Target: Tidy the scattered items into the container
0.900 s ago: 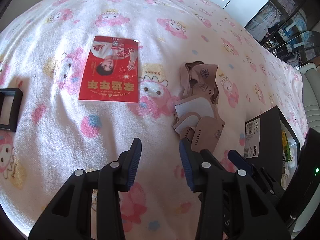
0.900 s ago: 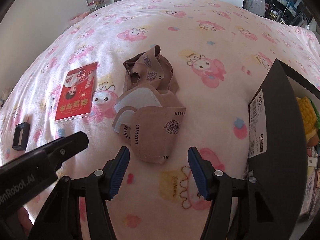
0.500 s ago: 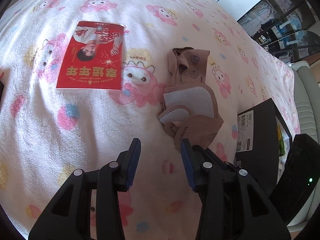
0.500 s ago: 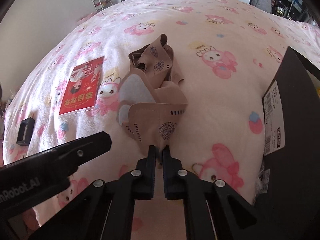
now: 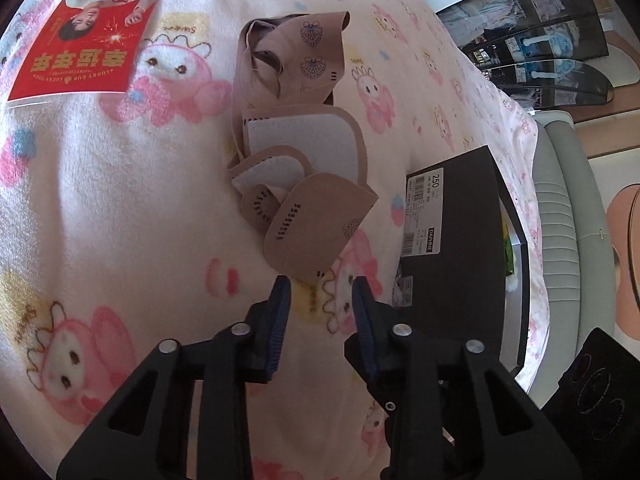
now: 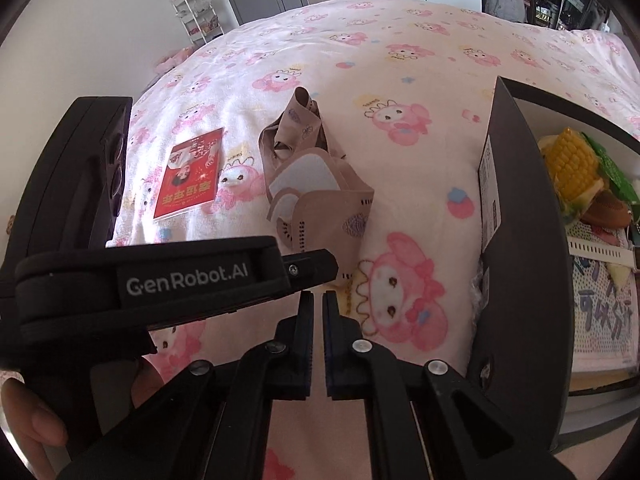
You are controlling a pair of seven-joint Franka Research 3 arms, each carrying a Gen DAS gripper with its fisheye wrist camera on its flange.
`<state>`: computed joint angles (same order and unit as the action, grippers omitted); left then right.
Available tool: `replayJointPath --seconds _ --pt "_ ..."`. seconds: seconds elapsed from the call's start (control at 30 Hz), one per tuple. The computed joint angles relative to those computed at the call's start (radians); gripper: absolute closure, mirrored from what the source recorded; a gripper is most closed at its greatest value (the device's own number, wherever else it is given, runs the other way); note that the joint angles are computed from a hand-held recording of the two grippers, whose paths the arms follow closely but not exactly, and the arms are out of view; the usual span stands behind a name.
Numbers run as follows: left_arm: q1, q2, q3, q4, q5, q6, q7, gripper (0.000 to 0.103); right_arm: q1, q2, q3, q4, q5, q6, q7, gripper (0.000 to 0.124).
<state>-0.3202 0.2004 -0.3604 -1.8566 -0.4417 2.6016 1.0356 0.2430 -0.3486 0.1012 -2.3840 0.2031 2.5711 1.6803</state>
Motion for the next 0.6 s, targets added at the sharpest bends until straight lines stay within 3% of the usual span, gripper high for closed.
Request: replayJointPath --seconds 0.07,0.13,0.27,0.37,0.4,0.47,0.57,0.6 --pt "-0.009 -0.027 0.022 -0.025 0.056 0.000 -0.071 0.081 -0.005 -0.002 -0.001 -0.004 -0.004 -0.001 0.010 0.121" --pt "0.008 -0.051 0.012 -0.058 -0.014 0.035 -0.045 0.080 0.004 0.010 -0.012 0.008 0.021 -0.001 -0.003 0.121" --pt "-0.003 -0.056 0.033 -0.072 0.036 0.060 -0.116 0.074 -0.005 0.070 0.006 0.053 -0.019 0.022 -0.011 0.117" --pt "0.015 -0.029 0.021 -0.058 -0.018 0.086 -0.085 0.062 -0.023 0.141 0.017 0.104 -0.085 -0.005 0.046 0.102" --pt "0.022 -0.019 0.016 -0.053 -0.036 0.098 -0.072 0.053 -0.021 0.163 0.011 0.115 -0.085 -0.010 0.056 0.091" --pt "0.033 0.007 0.005 -0.038 -0.067 0.121 -0.043 0.045 -0.007 0.197 -0.011 0.128 -0.040 -0.005 0.031 0.081" --pt "0.051 0.053 -0.016 -0.006 -0.096 0.123 -0.014 0.045 0.017 0.221 -0.041 0.123 0.088 0.036 -0.068 0.085" --pt "0.062 0.068 -0.029 0.004 -0.122 0.118 0.005 0.046 0.019 0.220 -0.043 0.118 0.111 0.047 -0.081 0.105"
